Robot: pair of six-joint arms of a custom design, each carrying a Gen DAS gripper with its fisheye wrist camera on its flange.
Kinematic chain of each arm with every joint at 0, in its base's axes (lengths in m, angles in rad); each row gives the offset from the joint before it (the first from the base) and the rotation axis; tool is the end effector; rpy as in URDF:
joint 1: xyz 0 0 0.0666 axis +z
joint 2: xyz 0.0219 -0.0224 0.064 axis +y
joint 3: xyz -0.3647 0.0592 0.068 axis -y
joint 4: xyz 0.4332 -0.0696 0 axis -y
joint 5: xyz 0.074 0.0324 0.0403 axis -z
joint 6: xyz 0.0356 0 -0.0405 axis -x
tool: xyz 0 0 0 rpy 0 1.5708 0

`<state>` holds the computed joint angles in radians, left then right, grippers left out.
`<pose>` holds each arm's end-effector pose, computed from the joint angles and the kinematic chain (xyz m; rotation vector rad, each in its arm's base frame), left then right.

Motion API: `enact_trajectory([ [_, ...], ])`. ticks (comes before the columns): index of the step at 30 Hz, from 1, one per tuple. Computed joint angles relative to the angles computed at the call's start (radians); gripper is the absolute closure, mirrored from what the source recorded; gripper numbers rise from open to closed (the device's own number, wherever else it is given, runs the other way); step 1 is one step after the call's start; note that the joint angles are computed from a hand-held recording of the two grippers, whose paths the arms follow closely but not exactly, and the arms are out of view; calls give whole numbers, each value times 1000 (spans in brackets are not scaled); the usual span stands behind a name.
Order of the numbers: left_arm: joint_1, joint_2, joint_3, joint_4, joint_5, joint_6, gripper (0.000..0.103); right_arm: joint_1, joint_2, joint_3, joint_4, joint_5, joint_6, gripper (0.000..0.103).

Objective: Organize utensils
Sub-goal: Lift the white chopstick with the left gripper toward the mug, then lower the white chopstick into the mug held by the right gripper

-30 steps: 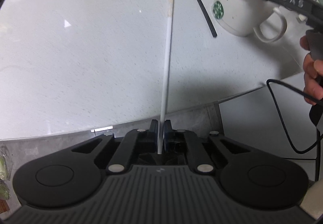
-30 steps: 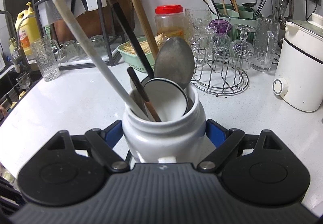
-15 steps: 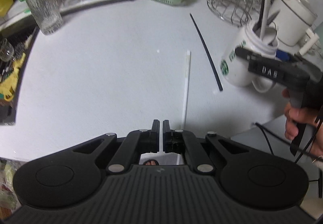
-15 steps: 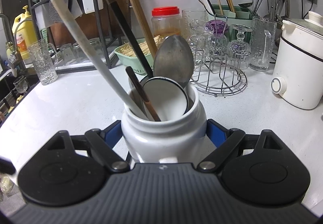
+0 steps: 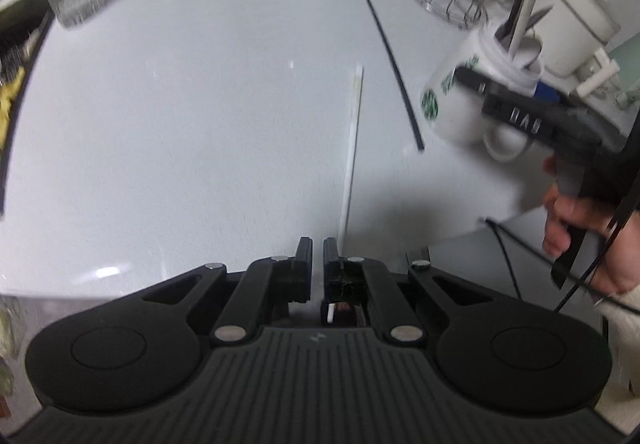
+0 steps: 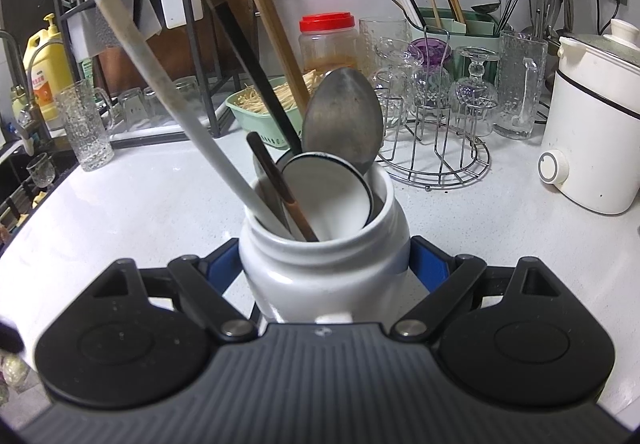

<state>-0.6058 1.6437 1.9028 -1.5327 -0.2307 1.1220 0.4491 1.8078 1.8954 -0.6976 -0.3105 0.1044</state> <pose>0.4702 -0.3163 0.4964 -0.7543 2.6688 -0.1070 0.6202 0.3105 0.4451 -0.7701 2.0576 0.5333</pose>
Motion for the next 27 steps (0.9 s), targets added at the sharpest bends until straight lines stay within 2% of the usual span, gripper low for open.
enact_trajectory([
  [2, 1, -5, -37, 19, 45, -10, 82, 0, 1, 1, -1, -1, 1, 12],
  [3, -4, -3, -46, 16, 42, -6, 72, 0, 0, 1, -1, -1, 0, 12],
  [4, -7, -5, -62, 28, 48, -13, 69, 0, 0, 1, -2, 0, 0, 12],
  [8, -12, -9, -118, 81, 75, -44, 69, 0, -1, -1, 0, -1, 1, 12],
  [12, -11, 4, -144, 105, 96, -43, 69, -1, 1, 2, -5, -4, 2, 12],
  [15, -9, 16, -149, 114, 97, -50, 72, -2, 1, 1, -4, -6, 4, 12],
  [16, -9, 20, -147, 112, 93, -52, 83, -2, 1, 0, -3, -6, 3, 12],
  [18, -12, 21, -144, 105, 83, -58, 97, -2, 1, 0, -2, -6, 4, 12],
  [27, -18, 25, 5, 10, -10, -94, 99, -3, 0, -3, 4, -12, 0, 12],
])
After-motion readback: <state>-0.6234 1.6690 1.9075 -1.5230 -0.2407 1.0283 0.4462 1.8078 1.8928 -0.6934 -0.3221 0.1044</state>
